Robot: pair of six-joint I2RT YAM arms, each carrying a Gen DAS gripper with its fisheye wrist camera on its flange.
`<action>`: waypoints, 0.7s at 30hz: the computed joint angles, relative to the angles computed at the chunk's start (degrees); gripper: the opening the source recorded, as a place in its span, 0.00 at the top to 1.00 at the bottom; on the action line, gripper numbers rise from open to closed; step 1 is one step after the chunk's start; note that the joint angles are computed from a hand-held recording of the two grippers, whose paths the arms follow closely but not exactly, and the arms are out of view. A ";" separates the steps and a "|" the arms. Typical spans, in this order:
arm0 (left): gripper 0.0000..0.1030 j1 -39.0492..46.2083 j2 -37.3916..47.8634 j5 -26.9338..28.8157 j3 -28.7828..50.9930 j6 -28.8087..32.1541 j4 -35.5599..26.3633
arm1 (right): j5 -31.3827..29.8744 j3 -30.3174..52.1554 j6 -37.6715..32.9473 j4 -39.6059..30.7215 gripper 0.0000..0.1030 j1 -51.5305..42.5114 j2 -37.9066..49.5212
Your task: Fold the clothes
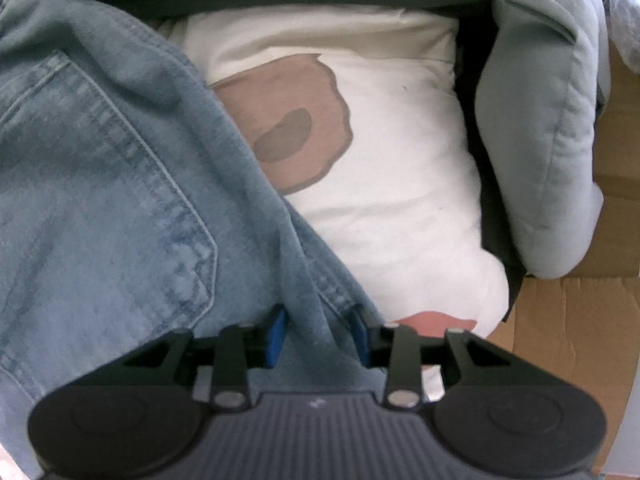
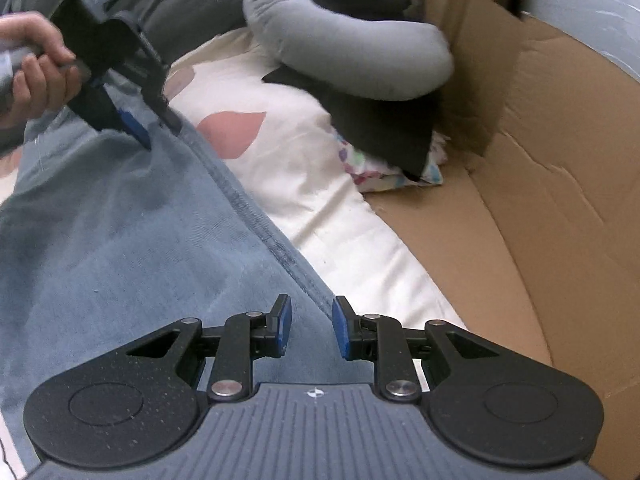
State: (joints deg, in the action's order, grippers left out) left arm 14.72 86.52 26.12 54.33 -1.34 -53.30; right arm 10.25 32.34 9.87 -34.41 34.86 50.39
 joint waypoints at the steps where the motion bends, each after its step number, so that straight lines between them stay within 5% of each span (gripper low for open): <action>1: 0.74 0.18 -0.12 -0.21 -0.13 0.44 -0.11 | -0.57 0.45 -0.90 0.38 0.72 -0.37 1.21; 6: 0.90 2.70 0.59 1.11 -0.05 4.89 -1.89 | -5.12 1.40 -3.70 1.98 0.69 -3.24 5.38; 14: 0.93 4.66 -0.02 2.46 0.31 9.76 -4.02 | -5.21 3.02 -8.48 3.44 0.69 -2.55 12.75; 19: 0.94 6.32 0.16 3.46 0.14 11.16 -4.46 | -3.96 4.27 -8.23 1.67 1.00 -1.63 12.90; 21: 0.95 7.28 0.17 3.73 -0.01 12.24 -4.71 | -2.49 4.33 -7.32 1.01 1.00 -0.81 11.94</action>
